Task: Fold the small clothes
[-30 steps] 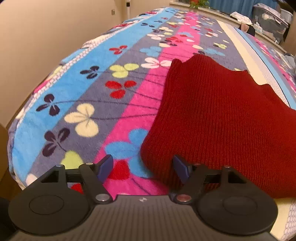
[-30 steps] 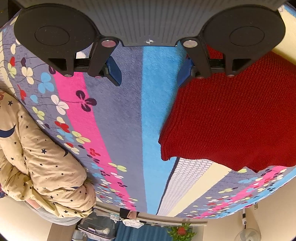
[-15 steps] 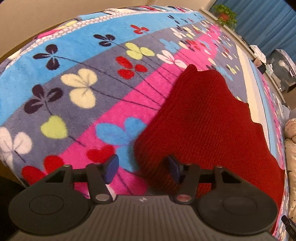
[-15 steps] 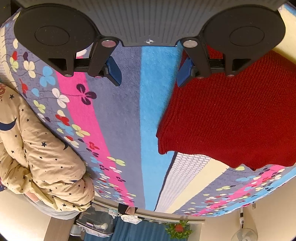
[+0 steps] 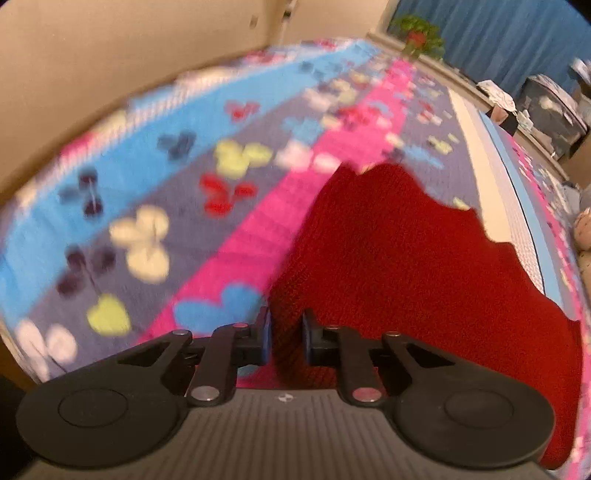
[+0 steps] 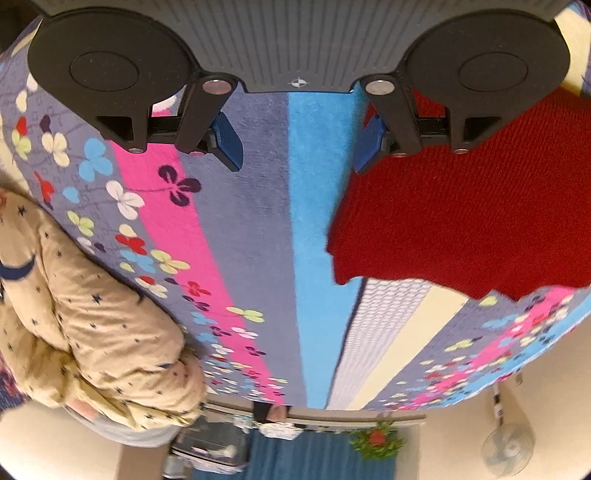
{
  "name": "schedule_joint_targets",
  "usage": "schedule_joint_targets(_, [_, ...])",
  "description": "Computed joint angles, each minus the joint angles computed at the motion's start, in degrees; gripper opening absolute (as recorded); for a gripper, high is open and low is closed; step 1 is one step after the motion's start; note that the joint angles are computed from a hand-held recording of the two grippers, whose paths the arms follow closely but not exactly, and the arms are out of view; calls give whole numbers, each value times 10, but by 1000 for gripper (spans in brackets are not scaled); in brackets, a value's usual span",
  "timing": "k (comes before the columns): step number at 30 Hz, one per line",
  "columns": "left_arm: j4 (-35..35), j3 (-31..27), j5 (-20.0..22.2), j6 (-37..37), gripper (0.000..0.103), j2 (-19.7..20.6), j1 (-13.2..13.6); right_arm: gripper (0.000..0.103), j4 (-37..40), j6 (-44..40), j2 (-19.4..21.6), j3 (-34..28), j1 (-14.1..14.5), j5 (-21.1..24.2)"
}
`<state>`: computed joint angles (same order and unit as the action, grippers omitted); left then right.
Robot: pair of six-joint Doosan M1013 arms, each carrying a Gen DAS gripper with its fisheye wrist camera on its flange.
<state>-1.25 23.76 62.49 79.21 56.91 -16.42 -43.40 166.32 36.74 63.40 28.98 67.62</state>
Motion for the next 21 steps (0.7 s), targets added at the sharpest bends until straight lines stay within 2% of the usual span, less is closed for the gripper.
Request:
schedule_joint_targets(3, [17,73,-118,51,16,-49,-29,68,-11,35,-6,10,-2,17])
schedule_joint_targets(5, [-41,109,-180,142,15,-76,-51,67,-17,65,-13,22,-4,21])
schedule_joint_targets(6, [-89,117,-187,204,15,-83,-62,67,-20,80,-16,28,-5,22])
schedule_joint_targets(10, [-250,158,-165,399,14,-102,-100,65,-35,153,-31,52,-8,38])
schedule_joint_targets(12, [-311,191,-134,497,14,-108,-121,64,-45,191,-40,68,-9,46])
schedule_joint_targets(13, [-320,197,-114,517,15,-105,-128,63,-51,214,-45,77,-10,44])
schedule_joint_targets(15, [-309,190,-37,534,17,-87,-143,63,-66,261,-58,99,-9,32])
schedule_joint_targets(18, [-322,187,16,546,20,-75,-143,63,-81,297,-77,131,-11,-17])
schedule_joint_targets(20, [-364,198,25,591,32,-82,-132,63,-86,305,-89,152,-15,-77])
schedule_joint_targets(21, [-377,206,20,612,42,-88,-127,63,-88,308,-95,163,-17,-117])
